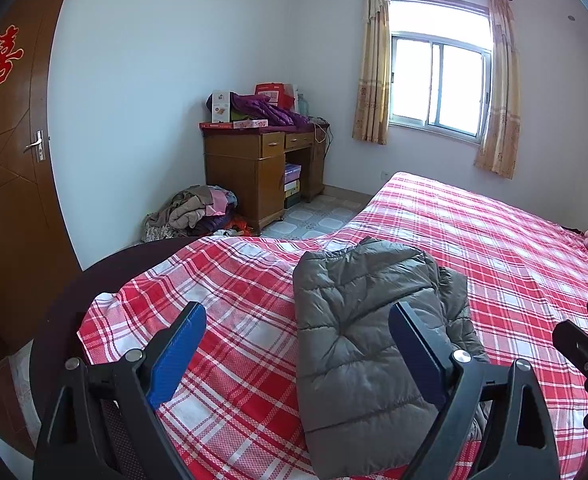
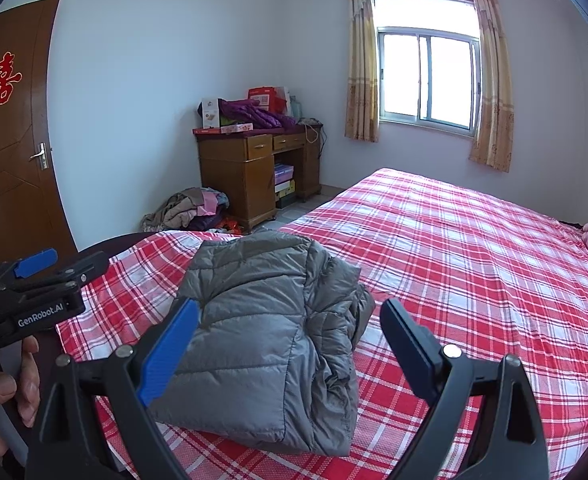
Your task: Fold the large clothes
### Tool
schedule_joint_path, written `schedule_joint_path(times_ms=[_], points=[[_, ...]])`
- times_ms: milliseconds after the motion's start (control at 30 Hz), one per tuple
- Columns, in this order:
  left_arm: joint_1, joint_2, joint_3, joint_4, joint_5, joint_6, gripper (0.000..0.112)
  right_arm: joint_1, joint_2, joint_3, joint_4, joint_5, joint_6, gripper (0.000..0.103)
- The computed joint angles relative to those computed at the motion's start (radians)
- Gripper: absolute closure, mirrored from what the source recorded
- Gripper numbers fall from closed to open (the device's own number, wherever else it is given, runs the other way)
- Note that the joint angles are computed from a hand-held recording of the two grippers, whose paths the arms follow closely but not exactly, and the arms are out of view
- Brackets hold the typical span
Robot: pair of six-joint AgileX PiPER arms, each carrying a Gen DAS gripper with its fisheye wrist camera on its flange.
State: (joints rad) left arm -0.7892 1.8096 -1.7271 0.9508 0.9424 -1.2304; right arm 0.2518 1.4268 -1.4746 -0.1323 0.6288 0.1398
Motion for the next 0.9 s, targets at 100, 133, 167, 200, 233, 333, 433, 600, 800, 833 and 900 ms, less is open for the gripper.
schedule_joint_path(times_ms=[100,133,167,200,233,333,433,600,800,833,900], points=[[0.000,0.000,-0.001,-0.001,0.000,0.004,0.019,-0.001,-0.001,0.001,0.008,0.000,-0.004,0.009],[0.000,-0.001,0.000,0.000,0.000,0.003,0.019,0.000,-0.001,0.004,0.007,-0.002,-0.004,0.009],[0.001,0.003,-0.005,-0.002,0.000,0.007,0.019,0.001,-0.001,0.005,0.007,-0.003,-0.004,0.009],[0.000,0.004,-0.006,-0.002,0.002,0.008,0.019,0.002,-0.001,0.006,0.004,-0.004,-0.001,0.009],[-0.001,0.004,-0.006,-0.002,0.002,0.008,0.019,0.003,-0.002,0.007,0.002,-0.005,0.002,0.009],[0.000,0.004,-0.003,-0.001,-0.001,0.006,0.019,0.003,0.000,0.005,0.002,-0.004,0.003,0.009],[0.000,0.005,-0.003,-0.002,0.000,0.007,0.019,0.003,-0.002,0.008,0.005,-0.005,0.001,0.009],[0.001,0.008,-0.006,-0.006,0.002,0.010,0.019,0.011,-0.004,0.013,-0.001,-0.007,0.012,0.009],[0.006,0.008,-0.003,-0.017,-0.005,0.012,0.019,0.014,-0.004,0.017,-0.006,-0.019,0.022,0.009],[0.008,0.008,-0.005,-0.023,-0.008,0.019,0.019,0.014,-0.005,0.018,-0.006,-0.021,0.023,0.009],[0.007,0.017,-0.020,-0.027,0.005,0.032,0.019,0.016,-0.005,0.019,-0.016,-0.027,0.036,0.009]])
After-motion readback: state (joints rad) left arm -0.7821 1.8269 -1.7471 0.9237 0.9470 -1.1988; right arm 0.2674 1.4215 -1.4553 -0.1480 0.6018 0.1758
